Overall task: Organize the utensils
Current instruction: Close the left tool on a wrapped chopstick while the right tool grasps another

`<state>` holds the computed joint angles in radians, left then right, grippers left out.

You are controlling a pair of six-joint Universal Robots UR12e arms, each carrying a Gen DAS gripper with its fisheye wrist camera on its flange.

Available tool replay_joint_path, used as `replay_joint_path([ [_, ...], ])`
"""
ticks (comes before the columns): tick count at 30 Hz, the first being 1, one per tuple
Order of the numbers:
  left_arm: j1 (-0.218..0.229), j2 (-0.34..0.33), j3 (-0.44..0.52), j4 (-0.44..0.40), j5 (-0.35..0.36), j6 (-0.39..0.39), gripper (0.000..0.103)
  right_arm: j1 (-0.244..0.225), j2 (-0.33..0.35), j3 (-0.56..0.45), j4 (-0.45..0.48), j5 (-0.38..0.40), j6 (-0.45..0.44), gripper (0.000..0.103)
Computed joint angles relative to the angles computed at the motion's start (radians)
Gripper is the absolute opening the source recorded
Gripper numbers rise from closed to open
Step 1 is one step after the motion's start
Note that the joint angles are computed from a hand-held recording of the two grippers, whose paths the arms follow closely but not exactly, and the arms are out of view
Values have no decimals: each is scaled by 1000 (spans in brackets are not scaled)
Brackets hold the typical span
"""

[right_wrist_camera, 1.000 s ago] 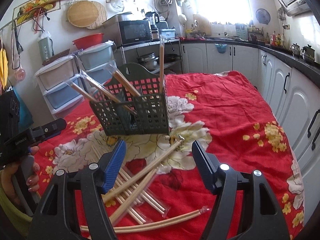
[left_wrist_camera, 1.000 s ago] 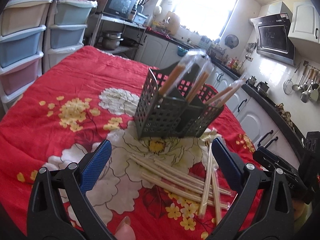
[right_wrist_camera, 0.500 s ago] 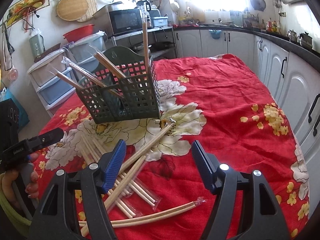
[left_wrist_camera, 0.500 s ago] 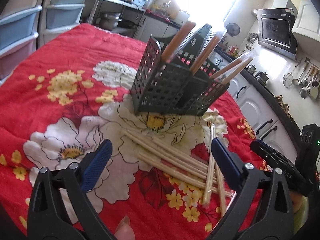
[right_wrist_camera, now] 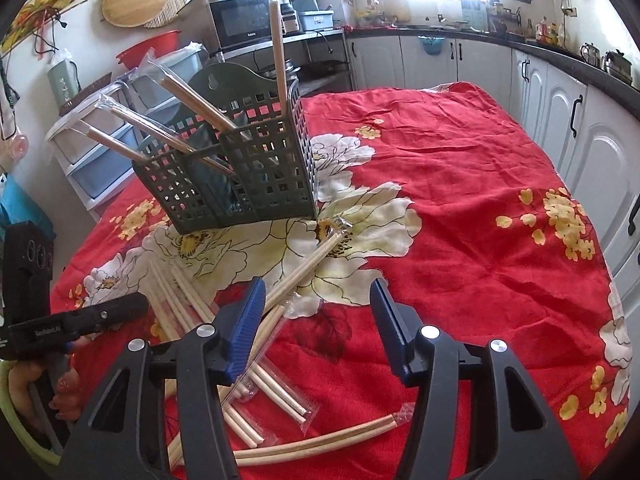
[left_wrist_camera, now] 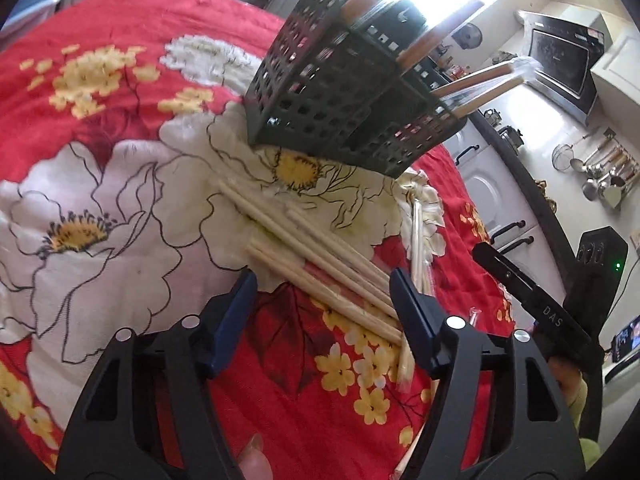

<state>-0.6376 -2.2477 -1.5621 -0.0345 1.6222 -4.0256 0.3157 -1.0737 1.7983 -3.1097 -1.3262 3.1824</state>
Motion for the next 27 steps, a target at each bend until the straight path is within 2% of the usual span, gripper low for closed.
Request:
replay_joint_path([
  [9, 10, -8, -1, 32, -20, -17, 58, -7, 28, -68, 125, 50, 1, 43],
  [14, 13, -11, -2, 35, -8, -27, 42, -6, 44, -102, 177, 74, 4, 42],
  [20, 25, -8, -23, 63, -20, -73, 22, -7, 68, -150, 241, 100, 32, 42],
  [23, 31, -7, -32, 77, -30, -91, 18, -11, 82, -173, 279, 121, 63, 41],
  [27, 36, -7, -39, 94, -39, -102, 16, -15, 101, -203, 335, 140, 93, 35],
])
